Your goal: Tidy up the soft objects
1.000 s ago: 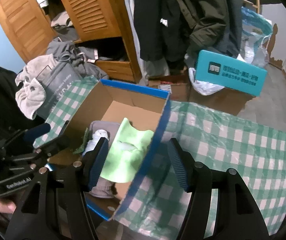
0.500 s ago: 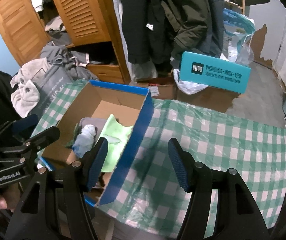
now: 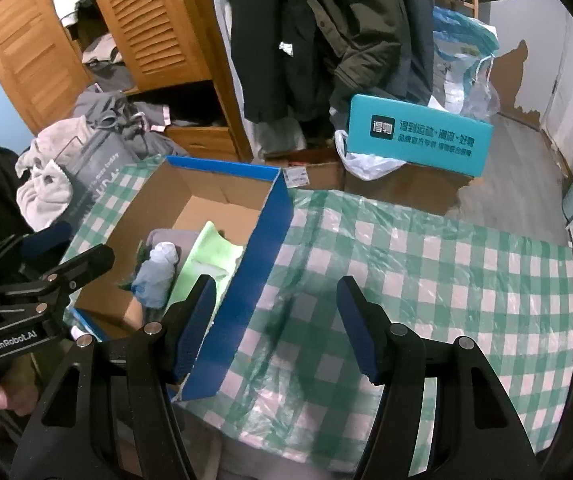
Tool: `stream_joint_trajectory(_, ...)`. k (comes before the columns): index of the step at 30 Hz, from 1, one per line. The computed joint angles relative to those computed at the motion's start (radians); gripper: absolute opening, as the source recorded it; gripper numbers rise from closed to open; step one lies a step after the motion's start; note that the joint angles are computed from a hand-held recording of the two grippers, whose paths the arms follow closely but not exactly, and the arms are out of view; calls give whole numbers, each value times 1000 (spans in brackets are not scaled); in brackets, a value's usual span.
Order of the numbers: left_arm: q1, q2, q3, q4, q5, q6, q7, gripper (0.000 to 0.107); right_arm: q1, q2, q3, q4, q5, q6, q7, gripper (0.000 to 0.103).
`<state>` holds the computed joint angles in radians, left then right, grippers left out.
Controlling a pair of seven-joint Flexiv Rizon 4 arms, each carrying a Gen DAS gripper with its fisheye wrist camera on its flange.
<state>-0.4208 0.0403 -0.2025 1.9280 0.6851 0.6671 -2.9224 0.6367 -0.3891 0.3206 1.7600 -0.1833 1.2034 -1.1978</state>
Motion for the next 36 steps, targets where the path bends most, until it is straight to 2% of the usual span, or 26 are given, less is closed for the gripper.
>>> stream_joint_trajectory(36, -14, -20, 7, -7, -14, -8, 17, 87, 5, 2, 4, -1, 16, -14, -9, 62)
